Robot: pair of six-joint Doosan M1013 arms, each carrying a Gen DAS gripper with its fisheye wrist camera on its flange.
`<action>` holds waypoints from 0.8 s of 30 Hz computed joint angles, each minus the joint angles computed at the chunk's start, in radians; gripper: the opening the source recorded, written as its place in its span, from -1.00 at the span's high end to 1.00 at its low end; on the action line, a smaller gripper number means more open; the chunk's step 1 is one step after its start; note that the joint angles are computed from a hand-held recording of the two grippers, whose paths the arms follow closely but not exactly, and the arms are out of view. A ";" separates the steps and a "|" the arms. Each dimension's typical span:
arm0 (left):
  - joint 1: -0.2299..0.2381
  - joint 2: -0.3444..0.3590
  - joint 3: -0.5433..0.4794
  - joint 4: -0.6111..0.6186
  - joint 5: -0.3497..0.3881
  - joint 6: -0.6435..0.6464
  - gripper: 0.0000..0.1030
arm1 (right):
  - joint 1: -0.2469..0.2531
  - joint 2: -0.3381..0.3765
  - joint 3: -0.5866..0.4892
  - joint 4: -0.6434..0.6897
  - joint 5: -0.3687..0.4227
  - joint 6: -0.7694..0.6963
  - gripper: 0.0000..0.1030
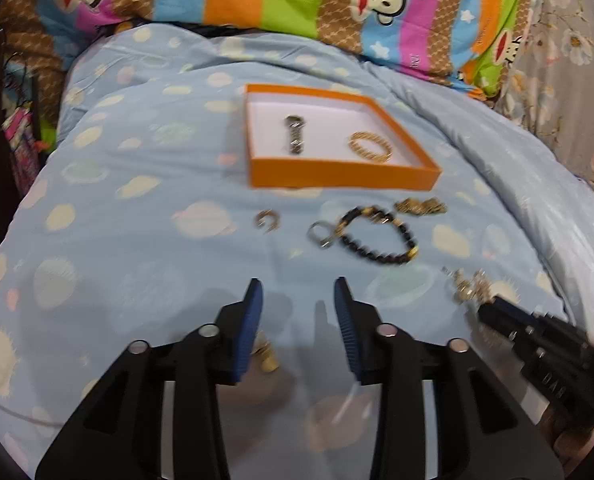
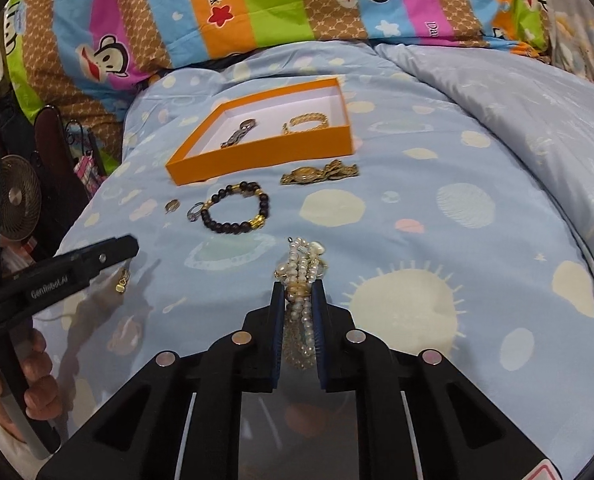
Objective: Organize jewelry
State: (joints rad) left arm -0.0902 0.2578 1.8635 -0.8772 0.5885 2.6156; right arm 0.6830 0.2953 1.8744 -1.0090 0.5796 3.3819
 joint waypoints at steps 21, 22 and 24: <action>-0.107 0.115 -0.134 0.171 0.056 0.066 0.87 | -0.027 -0.024 0.051 -0.086 -0.092 0.121 0.76; -0.107 0.114 -0.133 0.162 0.059 0.075 0.87 | -0.027 -0.023 0.050 -0.086 -0.090 0.121 0.76; -0.102 0.111 -0.131 0.141 0.075 0.091 0.87 | -0.025 -0.024 0.049 -0.090 -0.083 0.125 0.76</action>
